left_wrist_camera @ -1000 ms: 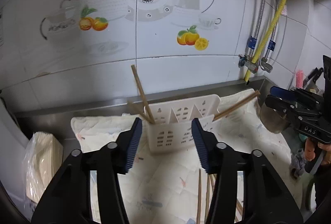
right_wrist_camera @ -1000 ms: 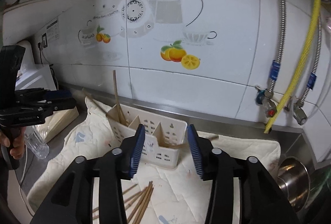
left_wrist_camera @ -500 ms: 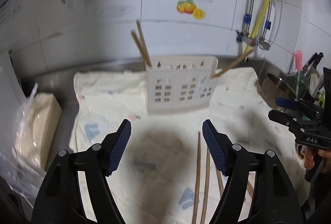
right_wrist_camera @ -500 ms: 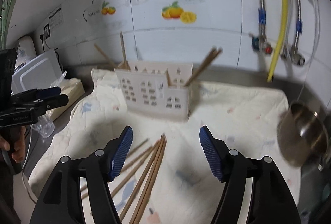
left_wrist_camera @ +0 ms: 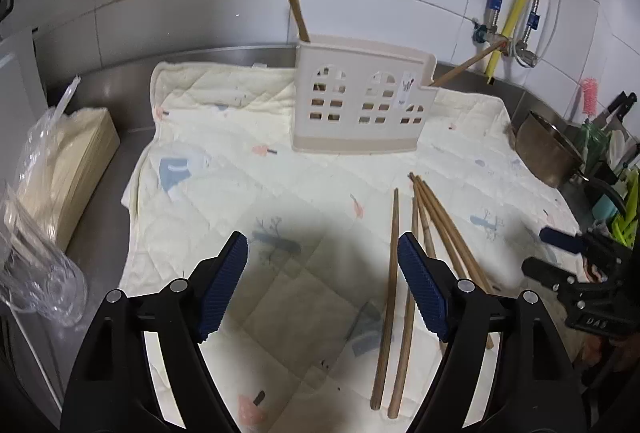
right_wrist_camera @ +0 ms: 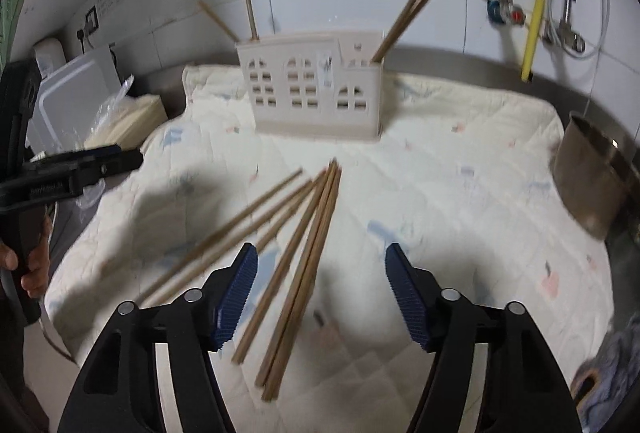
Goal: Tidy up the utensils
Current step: 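Lower both grippers to the mat and close each on a chopstick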
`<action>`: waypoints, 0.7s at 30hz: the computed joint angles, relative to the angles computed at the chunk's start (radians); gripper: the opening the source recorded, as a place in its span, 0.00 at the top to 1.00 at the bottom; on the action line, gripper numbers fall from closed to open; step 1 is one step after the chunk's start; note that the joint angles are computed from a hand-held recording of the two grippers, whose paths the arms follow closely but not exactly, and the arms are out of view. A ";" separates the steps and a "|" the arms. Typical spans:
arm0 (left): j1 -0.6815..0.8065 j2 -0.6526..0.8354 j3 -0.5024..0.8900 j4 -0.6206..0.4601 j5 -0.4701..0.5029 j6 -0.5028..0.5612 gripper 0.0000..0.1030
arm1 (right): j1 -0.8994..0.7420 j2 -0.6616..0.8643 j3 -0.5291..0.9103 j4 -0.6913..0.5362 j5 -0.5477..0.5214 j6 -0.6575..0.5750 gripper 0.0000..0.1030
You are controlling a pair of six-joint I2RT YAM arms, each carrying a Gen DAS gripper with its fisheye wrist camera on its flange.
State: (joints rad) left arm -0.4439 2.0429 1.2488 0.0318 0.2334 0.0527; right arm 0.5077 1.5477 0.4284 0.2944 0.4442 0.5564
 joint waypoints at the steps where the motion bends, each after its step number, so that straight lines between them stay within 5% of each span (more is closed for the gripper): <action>1: 0.001 0.001 -0.005 0.002 0.003 -0.004 0.26 | 0.008 0.013 -0.010 0.012 -0.005 0.021 0.45; 11: 0.005 0.009 -0.043 0.017 0.009 -0.013 0.26 | 0.062 0.118 -0.051 0.101 -0.048 0.142 0.73; 21: 0.007 0.015 -0.075 0.028 0.016 0.002 0.26 | 0.069 0.187 -0.031 0.119 -0.067 0.171 0.87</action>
